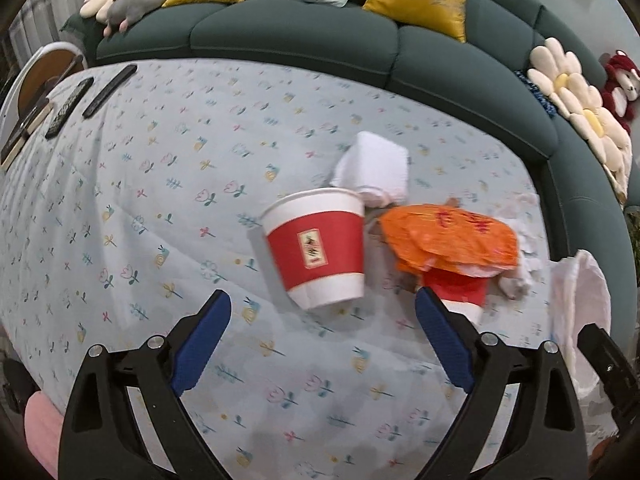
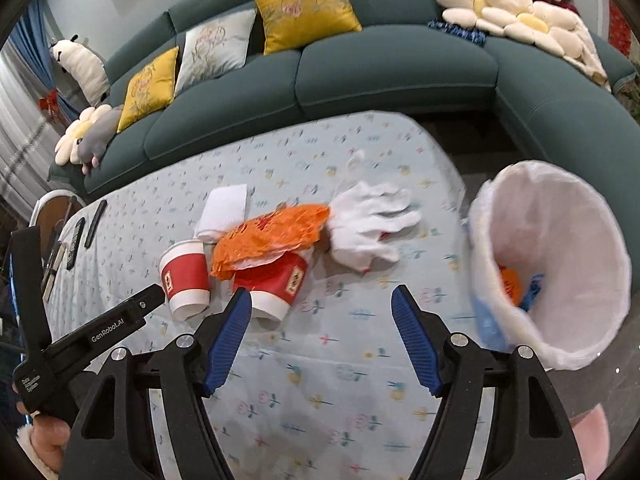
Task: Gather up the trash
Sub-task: 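Grasp a red paper cup with the left gripper while the right grasps another cup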
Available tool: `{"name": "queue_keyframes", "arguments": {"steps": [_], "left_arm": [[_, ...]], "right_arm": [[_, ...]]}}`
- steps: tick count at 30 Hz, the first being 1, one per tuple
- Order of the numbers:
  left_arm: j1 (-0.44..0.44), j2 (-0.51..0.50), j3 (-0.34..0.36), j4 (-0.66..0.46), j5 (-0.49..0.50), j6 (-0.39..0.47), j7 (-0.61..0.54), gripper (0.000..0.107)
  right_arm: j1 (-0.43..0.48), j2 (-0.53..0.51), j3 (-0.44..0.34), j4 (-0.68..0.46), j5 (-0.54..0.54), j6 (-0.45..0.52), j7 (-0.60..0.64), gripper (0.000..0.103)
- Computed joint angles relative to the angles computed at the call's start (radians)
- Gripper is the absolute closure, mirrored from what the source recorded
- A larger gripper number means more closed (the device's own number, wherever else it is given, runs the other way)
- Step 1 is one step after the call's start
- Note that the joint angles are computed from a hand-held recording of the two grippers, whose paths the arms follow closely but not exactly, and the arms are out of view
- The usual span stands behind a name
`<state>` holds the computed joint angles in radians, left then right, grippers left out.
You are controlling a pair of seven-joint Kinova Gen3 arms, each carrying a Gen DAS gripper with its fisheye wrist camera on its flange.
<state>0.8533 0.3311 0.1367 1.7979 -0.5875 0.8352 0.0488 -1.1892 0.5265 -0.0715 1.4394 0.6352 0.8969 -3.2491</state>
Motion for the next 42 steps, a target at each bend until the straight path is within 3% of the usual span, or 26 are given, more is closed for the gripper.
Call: {"name": "queue_keyframes", "arguments": {"steps": [8,16,18,22,26,28,29,34,42], "left_arm": [[-0.093,0.041,-0.017,0.017,0.088,-0.095,-0.103,0.019],[-0.128,0.091,-0.051,0.001,0.168,-0.160,-0.210,0.019],[-0.139,0.100,-0.055,0.002,0.190,-0.183,-0.236,0.022],[-0.172,0.104,-0.051,0.029,0.260,-0.253,-0.301,0.041],[-0.126,0.106,-0.089,0.032,0.249,-0.252,-0.292,0.043],[-0.108,0.101,-0.099,0.036,0.241,-0.252,-0.283,0.044],[-0.101,0.098,-0.102,0.037,0.238,-0.249,-0.277,0.044],[-0.051,0.065,-0.116,0.054,0.191,-0.225,-0.213,0.044],[0.011,-0.004,-0.081,0.049,0.075,-0.140,-0.069,0.044]], "right_arm": [[0.058,0.118,0.001,-0.126,-0.112,-0.019,0.117,0.034],[0.104,0.205,0.016,-0.211,-0.241,-0.049,0.221,0.034],[0.114,0.223,0.017,-0.224,-0.271,-0.060,0.243,0.034],[0.130,0.234,0.020,-0.208,-0.320,-0.118,0.269,0.034],[0.153,0.231,0.005,-0.170,-0.372,-0.214,0.307,0.039],[0.174,0.228,-0.031,-0.154,-0.366,-0.263,0.325,0.058],[0.167,0.229,-0.021,-0.161,-0.385,-0.264,0.351,0.061],[0.104,0.219,0.028,-0.188,-0.396,-0.221,0.392,0.061],[0.018,0.105,0.104,-0.077,-0.304,-0.258,0.269,0.061]]}}
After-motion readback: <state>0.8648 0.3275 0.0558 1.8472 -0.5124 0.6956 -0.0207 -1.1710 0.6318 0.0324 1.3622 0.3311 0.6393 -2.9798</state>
